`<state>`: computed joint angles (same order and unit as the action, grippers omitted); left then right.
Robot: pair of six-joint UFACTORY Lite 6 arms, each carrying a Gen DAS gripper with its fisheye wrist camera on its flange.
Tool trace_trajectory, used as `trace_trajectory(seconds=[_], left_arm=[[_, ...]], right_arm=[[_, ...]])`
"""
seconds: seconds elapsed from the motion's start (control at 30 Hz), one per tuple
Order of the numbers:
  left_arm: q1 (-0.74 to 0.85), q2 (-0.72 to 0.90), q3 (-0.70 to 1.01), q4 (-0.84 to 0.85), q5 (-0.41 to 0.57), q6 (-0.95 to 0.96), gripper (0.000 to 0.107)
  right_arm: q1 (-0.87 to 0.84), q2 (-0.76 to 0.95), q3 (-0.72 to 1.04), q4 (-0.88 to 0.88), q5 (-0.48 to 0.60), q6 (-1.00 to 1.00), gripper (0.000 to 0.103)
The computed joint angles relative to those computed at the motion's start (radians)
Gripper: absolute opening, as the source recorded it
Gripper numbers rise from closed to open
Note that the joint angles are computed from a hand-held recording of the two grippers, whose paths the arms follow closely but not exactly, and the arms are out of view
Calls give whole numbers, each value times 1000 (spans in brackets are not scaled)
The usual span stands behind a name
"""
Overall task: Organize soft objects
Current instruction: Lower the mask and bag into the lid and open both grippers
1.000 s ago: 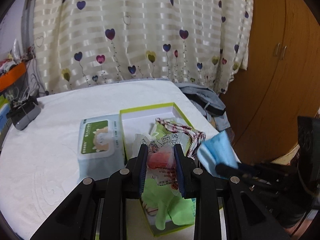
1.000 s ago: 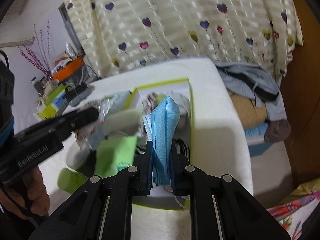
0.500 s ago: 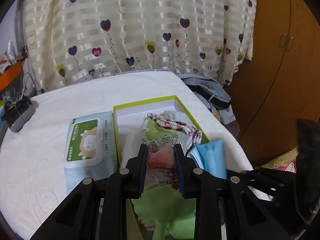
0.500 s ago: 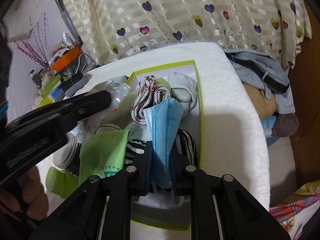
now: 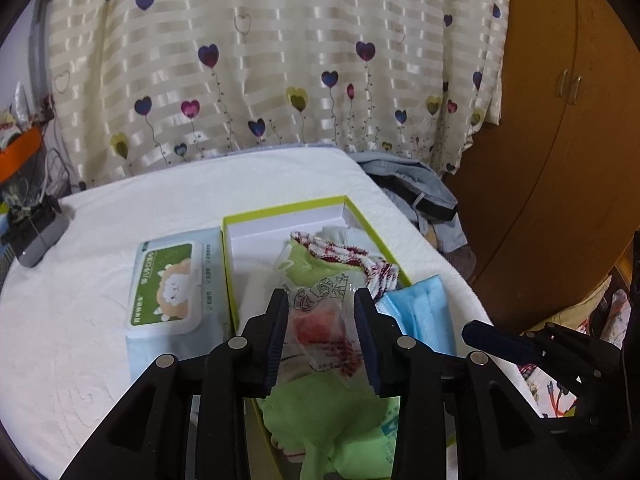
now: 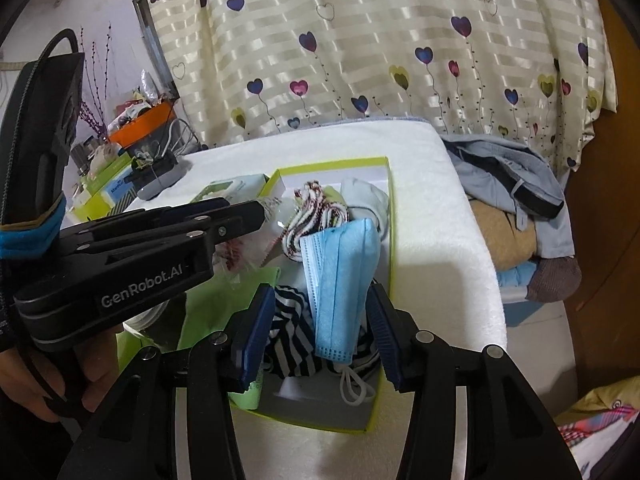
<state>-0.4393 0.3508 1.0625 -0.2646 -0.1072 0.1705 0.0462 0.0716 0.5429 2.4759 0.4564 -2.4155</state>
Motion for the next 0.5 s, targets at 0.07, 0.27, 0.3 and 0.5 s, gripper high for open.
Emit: trace_trajectory(seconds=[0.07,0.27,0.3,0.5], left_arm=[[-3,-29,-23,-13,-3,7,33],[-10,-134,-111,-69,-15,55,33],[-13,-152,-127,-94,-17,78,33],[-12,-265,-222,-114,-28,91,33]], right_arm=[[6,-29,-14,21,-12,-18,49],[21,-117,-63,30,-35,-18,49],[26,-127,-67,38,-41,-21,49],[58,-234,-125,77,-77,-39,49]])
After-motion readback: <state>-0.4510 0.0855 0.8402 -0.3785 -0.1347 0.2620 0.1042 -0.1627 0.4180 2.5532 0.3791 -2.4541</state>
